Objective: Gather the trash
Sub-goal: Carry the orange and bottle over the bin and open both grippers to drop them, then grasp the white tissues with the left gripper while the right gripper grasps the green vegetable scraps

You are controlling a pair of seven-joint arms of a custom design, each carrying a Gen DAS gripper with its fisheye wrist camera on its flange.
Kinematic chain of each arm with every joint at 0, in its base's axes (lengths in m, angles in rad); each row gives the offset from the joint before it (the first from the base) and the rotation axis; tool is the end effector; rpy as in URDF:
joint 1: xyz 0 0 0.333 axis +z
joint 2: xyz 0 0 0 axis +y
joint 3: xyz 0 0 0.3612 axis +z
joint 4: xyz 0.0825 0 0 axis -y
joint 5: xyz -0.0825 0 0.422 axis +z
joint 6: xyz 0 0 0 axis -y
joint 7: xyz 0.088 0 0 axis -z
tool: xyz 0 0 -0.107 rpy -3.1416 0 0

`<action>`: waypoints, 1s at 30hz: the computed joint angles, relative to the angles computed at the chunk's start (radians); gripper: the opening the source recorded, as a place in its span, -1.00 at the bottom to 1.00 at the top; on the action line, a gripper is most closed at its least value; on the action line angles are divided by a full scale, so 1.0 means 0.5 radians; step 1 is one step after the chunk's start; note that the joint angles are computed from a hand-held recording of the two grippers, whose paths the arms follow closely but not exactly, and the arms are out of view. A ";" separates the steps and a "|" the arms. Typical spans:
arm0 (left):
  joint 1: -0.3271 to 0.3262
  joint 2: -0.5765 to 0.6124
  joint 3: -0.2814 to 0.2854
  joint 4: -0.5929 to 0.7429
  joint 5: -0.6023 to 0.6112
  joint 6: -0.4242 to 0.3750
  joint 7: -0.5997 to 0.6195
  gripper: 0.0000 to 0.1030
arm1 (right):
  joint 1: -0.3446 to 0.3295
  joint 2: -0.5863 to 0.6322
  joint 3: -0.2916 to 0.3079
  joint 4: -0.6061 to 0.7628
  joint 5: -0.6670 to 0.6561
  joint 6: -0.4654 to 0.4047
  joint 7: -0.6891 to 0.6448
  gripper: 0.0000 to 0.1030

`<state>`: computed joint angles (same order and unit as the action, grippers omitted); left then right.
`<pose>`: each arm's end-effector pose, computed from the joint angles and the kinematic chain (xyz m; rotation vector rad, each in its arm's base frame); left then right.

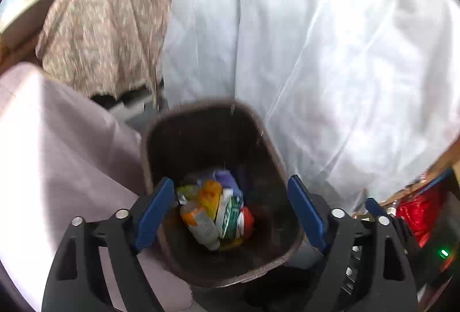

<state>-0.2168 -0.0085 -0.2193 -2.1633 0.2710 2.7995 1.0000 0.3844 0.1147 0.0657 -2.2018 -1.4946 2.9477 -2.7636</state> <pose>0.5481 -0.2696 0.4968 -1.8134 1.9870 -0.7904 0.4960 0.3118 0.3782 -1.6040 1.7593 -0.5424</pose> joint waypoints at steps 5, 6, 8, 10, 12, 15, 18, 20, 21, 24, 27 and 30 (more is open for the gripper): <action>0.052 -0.285 -0.019 -0.219 0.116 0.158 -0.061 0.71 | 0.041 -0.060 0.045 0.001 0.088 -0.115 -0.065 0.87; 0.067 -0.330 -0.025 -0.257 0.113 0.178 -0.057 0.73 | 0.049 -0.067 0.050 0.012 0.068 -0.100 -0.058 0.87; 0.111 -0.443 -0.038 -0.349 0.111 0.210 -0.057 0.75 | 0.065 -0.078 0.065 0.029 0.028 -0.089 -0.048 0.89; 0.167 -0.547 -0.064 -0.432 0.117 0.216 -0.079 0.80 | 0.084 -0.088 0.083 0.046 0.028 -0.096 -0.084 0.89; 0.235 -0.698 -0.076 -0.554 0.109 0.222 -0.109 0.81 | 0.100 -0.086 0.097 0.080 0.003 -0.063 -0.093 0.89; 0.337 -0.882 -0.080 -0.705 0.081 0.233 -0.131 0.81 | 0.125 -0.078 0.113 0.128 -0.054 -0.009 -0.062 0.89; 0.495 -1.048 -0.103 -0.825 0.096 0.186 -0.167 0.81 | 0.151 -0.065 0.129 0.171 -0.104 0.044 -0.032 0.89; 0.616 -1.127 -0.098 -0.879 0.112 0.141 -0.188 0.81 | 0.165 -0.053 0.135 0.195 -0.118 0.095 -0.029 0.89; 0.679 -1.151 -0.106 -0.893 0.122 0.122 -0.211 0.79 | 0.174 -0.048 0.140 0.209 -0.120 0.122 -0.040 0.89; 0.810 -1.172 -0.056 -0.918 0.111 0.096 -0.260 0.57 | 0.208 -0.039 0.154 0.244 -0.121 0.136 -0.096 0.88; 0.818 -1.115 0.047 -0.915 0.040 0.117 -0.231 0.31 | 0.240 -0.024 0.162 0.284 -0.101 0.161 -0.167 0.88; 0.765 -1.023 0.109 -0.852 -0.034 0.079 -0.132 0.03 | 0.270 -0.001 0.166 0.331 -0.069 0.204 -0.256 0.88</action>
<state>0.1655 -0.5200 -0.1648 -2.5894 0.2538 2.8390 0.9340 0.5195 0.1144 0.1488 -2.0365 -1.5291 3.0498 -2.8916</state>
